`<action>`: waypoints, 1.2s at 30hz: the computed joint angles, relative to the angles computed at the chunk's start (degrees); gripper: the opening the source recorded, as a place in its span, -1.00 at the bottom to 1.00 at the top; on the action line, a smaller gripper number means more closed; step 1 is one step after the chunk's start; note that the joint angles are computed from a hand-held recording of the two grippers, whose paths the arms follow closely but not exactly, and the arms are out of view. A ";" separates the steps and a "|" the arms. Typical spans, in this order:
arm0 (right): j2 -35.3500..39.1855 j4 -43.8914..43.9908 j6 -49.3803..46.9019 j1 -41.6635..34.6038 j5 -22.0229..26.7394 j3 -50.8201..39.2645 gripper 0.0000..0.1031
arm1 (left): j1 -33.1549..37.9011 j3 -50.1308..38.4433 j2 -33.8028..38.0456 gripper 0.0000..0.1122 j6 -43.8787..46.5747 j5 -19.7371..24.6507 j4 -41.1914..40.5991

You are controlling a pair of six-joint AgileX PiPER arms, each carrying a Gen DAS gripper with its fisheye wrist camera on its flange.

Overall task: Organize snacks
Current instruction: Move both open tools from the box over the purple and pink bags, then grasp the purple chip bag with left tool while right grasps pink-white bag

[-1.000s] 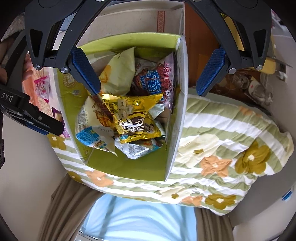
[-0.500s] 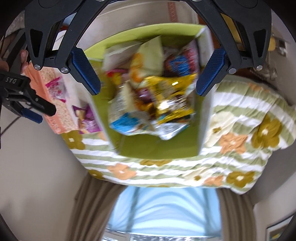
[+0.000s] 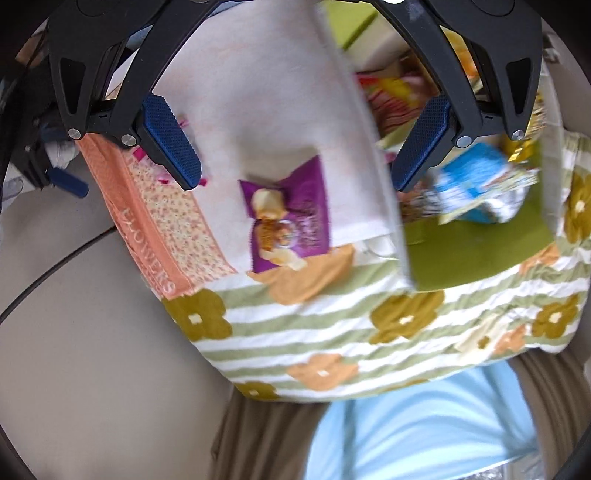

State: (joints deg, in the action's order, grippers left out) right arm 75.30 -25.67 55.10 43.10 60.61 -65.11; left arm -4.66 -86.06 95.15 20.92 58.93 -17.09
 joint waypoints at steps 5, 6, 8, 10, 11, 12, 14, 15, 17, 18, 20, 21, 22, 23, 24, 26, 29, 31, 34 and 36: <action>-2.23 10.22 -11.12 -10.18 -6.78 7.87 0.91 | -9.22 -9.69 12.25 0.82 -11.10 1.03 7.41; -2.19 12.00 -13.38 -11.66 -7.99 9.08 0.91 | -10.69 -11.89 15.15 0.83 -13.45 1.34 9.14; -1.36 15.96 -18.78 -14.79 -10.53 11.19 0.91 | -12.77 -16.05 20.17 0.83 -17.53 2.50 12.46; -0.40 19.96 -24.80 -17.49 -13.17 13.39 0.91 | -14.04 -19.19 24.01 0.83 -21.83 3.85 16.78; 0.36 21.54 -27.62 -18.50 -14.35 14.18 0.91 | -14.34 -20.41 25.64 0.83 -23.35 4.33 18.07; 1.11 22.95 -30.44 -19.48 -15.50 14.96 0.91 | -14.37 -21.76 27.38 0.83 -24.52 5.01 18.75; 2.60 23.85 -33.61 -20.28 -17.26 15.86 0.91 | -14.43 -23.99 30.15 0.83 -26.07 6.21 19.63; 3.15 24.30 -34.89 -20.56 -18.05 16.25 0.91 | -14.69 -25.09 31.54 0.83 -26.67 6.70 20.36; 4.24 25.78 -37.86 -21.48 -19.97 17.16 0.91 | -15.24 -28.02 34.39 0.83 -27.49 8.30 22.41; 4.67 26.98 -39.56 -22.09 -20.72 17.46 0.91 | -15.38 -29.19 35.61 0.83 -27.60 8.89 23.03; 5.81 29.49 -42.59 -22.98 -22.44 18.08 0.91 | -15.19 -30.85 37.45 0.82 -27.53 9.52 23.39; 6.35 30.07 -43.20 -23.10 -23.10 18.21 0.91 | -15.06 -31.41 38.06 0.79 -27.38 9.49 23.28; 6.83 30.22 -43.37 -23.09 -23.79 18.40 0.91 | -14.96 -31.42 38.35 0.75 -27.09 9.16 23.14; 7.45 30.26 -43.60 -23.26 -24.41 18.43 0.91 | -14.88 -31.72 38.79 0.55 -26.60 9.18 23.03; 7.80 29.92 -43.26 -23.18 -24.93 18.58 0.91 | -14.64 -32.24 39.24 0.49 -25.96 9.49 22.51; 8.40 29.83 -43.20 -23.29 -25.74 18.75 0.91 | -14.46 -32.29 39.40 0.46 -25.30 9.10 21.88; 9.22 29.23 -42.66 -23.20 -26.14 18.74 0.91 | -14.34 -31.84 39.09 0.43 -24.30 8.53 21.37; 9.66 28.31 -41.91 -22.97 -26.25 18.66 0.91 | -14.09 -31.35 38.76 0.40 -23.87 8.18 20.81; 10.35 27.09 -40.58 -22.60 -26.79 18.55 0.91 | -13.86 -29.47 37.59 0.36 -23.19 6.97 20.34; 10.66 26.76 -40.38 -22.49 -27.08 18.67 0.91 | -13.81 -27.66 36.49 0.35 -22.90 6.25 20.28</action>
